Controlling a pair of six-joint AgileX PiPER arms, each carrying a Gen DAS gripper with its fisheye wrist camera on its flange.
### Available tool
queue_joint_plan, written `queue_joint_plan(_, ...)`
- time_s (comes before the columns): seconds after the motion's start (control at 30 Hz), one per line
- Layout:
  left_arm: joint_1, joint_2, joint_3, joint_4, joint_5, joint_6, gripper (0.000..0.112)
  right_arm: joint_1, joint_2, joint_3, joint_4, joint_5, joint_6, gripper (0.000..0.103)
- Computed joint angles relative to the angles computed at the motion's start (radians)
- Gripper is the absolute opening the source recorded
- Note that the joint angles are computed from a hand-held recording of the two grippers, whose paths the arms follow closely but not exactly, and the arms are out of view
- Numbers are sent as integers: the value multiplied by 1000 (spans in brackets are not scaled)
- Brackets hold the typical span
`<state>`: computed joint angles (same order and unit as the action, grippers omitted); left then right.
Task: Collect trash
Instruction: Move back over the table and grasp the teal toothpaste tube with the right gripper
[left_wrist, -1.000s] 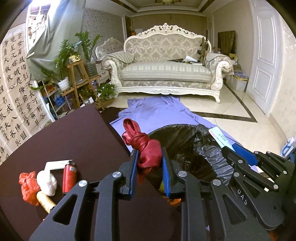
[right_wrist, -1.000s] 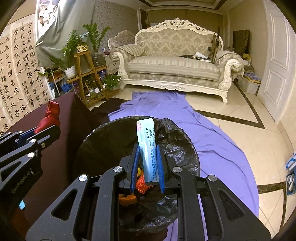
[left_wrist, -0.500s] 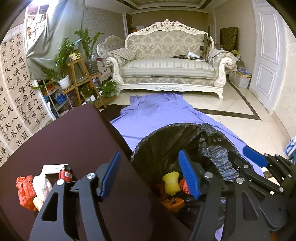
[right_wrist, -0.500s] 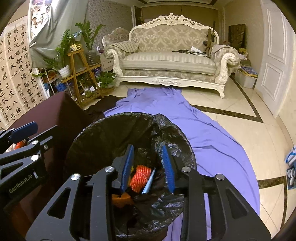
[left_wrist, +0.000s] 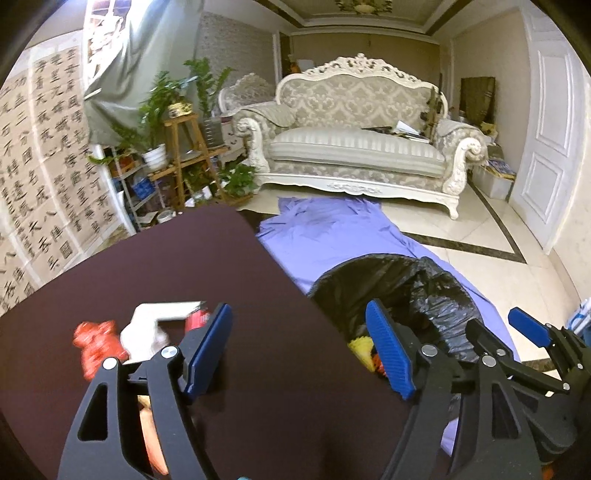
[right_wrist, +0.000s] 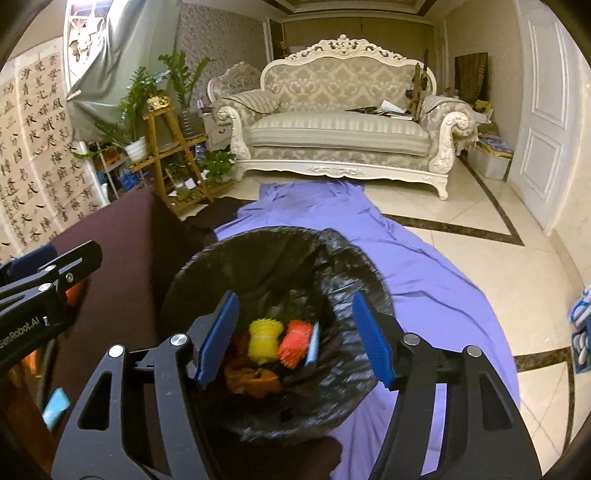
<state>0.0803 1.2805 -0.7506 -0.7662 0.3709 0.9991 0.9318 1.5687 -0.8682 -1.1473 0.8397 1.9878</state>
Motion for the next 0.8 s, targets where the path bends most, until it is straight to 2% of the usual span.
queue_joint_plan(0.13,141,-44,29,-51,79,89,73,81,16,-29,30,30,2,62)
queue_joint_plan(0.27,345,-81,65,-129,172,241,73,149,51,-76,63,45,-9,62)
queue_joint_plan(0.47,583,-92,94,-193,228,409,73,227,138,-176,108,27,-55,62)
queue_joint_plan(0.67,798,-31,81,-231,304,538,73,295,233,-316,157,17,-152,62)
queue_joint_plan(0.8,871,-4,73,-246,326,583,73,326,308,-437,199,27,-250,62)
